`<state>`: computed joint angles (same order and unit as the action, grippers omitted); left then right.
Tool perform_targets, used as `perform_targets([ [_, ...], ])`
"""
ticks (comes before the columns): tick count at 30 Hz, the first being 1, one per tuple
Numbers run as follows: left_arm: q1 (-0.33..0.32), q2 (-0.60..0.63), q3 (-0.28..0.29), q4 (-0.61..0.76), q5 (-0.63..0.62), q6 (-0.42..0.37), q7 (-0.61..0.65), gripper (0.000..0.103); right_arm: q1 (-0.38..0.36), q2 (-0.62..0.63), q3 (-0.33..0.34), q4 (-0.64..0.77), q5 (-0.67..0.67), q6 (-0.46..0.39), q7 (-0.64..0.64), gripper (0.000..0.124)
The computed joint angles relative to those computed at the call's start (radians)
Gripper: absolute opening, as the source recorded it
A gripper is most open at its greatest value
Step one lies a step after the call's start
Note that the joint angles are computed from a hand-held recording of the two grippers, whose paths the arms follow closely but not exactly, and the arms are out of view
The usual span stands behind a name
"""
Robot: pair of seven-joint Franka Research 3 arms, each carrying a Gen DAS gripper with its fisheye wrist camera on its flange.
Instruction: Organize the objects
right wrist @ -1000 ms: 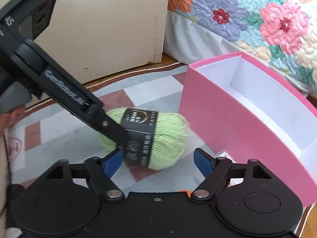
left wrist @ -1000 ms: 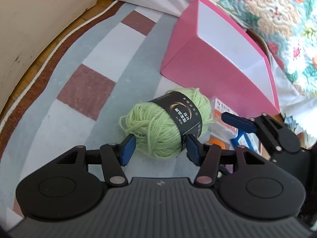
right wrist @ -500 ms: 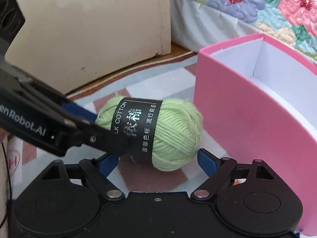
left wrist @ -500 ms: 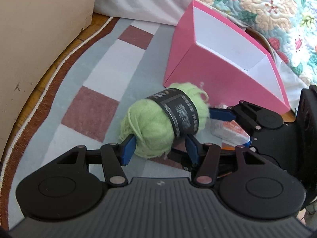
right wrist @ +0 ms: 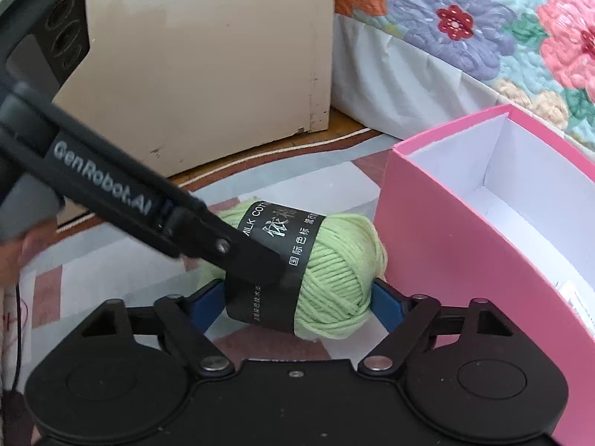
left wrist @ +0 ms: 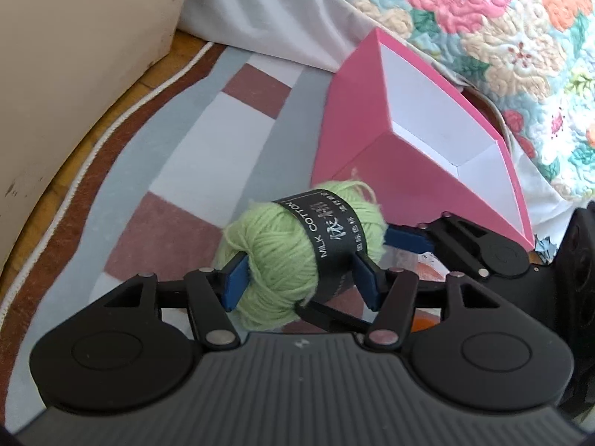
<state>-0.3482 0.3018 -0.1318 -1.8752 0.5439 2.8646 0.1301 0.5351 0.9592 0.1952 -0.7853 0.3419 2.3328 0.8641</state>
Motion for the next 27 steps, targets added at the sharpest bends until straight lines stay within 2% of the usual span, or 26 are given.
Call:
perform_targets([
  [4, 0.015, 0.008, -0.024, -0.001, -0.055, 0.003, 0.026, 0.058, 0.001, -0.042, -0.006, -0.075, -0.003, 0.026, -0.004, 0.081],
  [9, -0.011, 0.01, -0.01, 0.019, -0.047, -0.035, 0.005, 0.058, 0.007, -0.071, -0.015, -0.131, -0.008, 0.07, 0.042, 0.079],
  [12, -0.015, -0.012, 0.005, -0.022, -0.028, 0.051, -0.065, 0.056, 0.016, -0.112, -0.032, -0.194, -0.022, 0.101, 0.101, 0.077],
  [16, 0.012, -0.009, -0.04, -0.011, -0.087, 0.029, 0.016, 0.056, 0.012, -0.178, -0.03, -0.294, -0.035, 0.142, 0.13, 0.076],
  [20, 0.019, -0.011, -0.076, 0.003, -0.145, -0.002, 0.101, 0.056, 0.009, -0.211, -0.034, -0.319, -0.046, 0.117, 0.19, 0.076],
  [23, 0.018, -0.015, -0.1, 0.02, -0.188, -0.047, 0.177, 0.057, -0.01, -0.256, -0.018, -0.371, -0.03, 0.12, 0.188, 0.076],
  [27, 0.017, -0.011, -0.119, 0.029, -0.244, -0.048, 0.242, 0.058, -0.012, -0.326, -0.02, -0.466, -0.044, 0.149, 0.163, 0.078],
])
